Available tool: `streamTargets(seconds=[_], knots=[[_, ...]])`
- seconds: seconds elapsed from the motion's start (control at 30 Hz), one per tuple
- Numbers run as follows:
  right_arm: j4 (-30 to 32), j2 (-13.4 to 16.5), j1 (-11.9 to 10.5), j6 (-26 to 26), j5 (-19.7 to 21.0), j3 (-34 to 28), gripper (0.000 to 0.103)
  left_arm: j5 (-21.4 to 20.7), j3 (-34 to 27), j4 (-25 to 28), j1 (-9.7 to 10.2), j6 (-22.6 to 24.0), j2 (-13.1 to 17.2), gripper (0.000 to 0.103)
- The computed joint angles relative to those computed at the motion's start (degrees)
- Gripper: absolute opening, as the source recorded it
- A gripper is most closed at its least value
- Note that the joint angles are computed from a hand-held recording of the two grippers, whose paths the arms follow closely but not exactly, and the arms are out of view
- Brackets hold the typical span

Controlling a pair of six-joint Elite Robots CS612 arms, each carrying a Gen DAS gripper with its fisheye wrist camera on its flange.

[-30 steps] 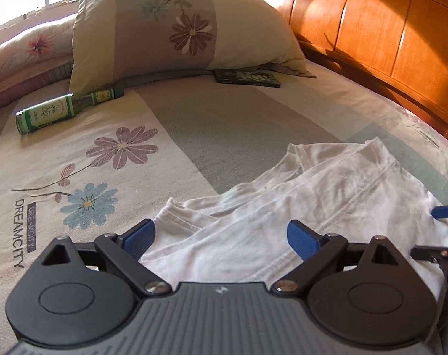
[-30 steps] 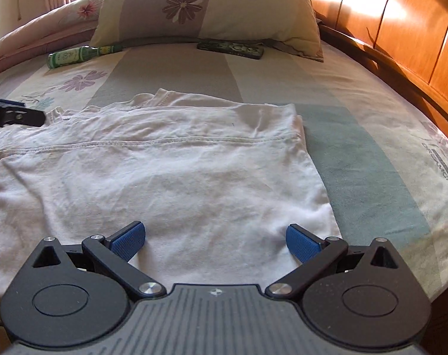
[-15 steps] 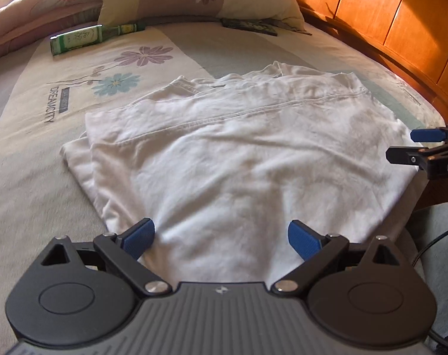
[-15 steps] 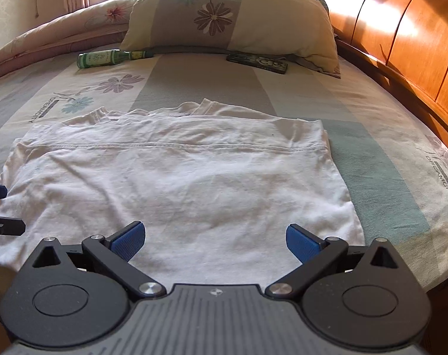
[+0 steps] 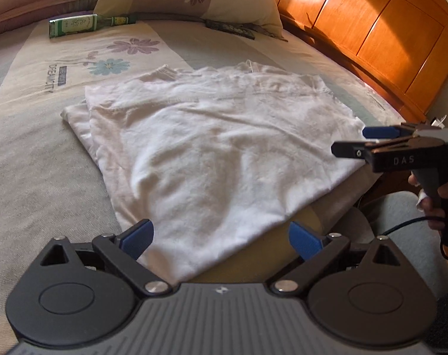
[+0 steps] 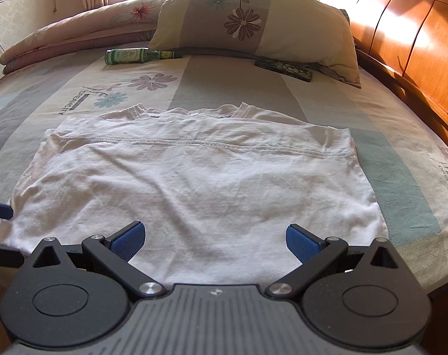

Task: Fold clothes

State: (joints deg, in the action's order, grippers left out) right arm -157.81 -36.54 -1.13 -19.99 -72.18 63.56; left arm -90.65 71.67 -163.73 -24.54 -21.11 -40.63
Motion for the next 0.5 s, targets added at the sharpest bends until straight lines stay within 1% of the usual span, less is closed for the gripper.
streamTargets(seconds=[0.1,0.17,0.27,0.33,0.43,0.5], knots=[[0.2,-0.04,0.05,0.43,0.62,-0.01,0.103,1.05,-0.01,-2.87,0.86,-3.28,0.05,0.098],[-0.27,-0.11,0.06,0.73,0.99,0.15,0.103,2.02,-0.53,-2.72,1.47,-6.02,0.31,0.098],[-0.86,-0.16,-0.05,1.61,2.02,0.28,0.103,0.86,-1.37,-2.88,2.63,-10.51,0.96,0.098],[-0.61,-0.11,-0.19,1.91,3.01,0.21,0.103,-2.33,-1.87,-4.96,3.67,-13.93,1.78,0.098],[-0.67,0.07,-0.31,2.58,3.96,0.03,0.103,-8.98,-3.62,-7.52,5.45,-19.71,3.86,0.098],[-1.82,0.16,-0.43,3.49,4.95,0.1,0.103,-11.62,-5.03,-7.46,6.29,-23.12,5.18,0.098]])
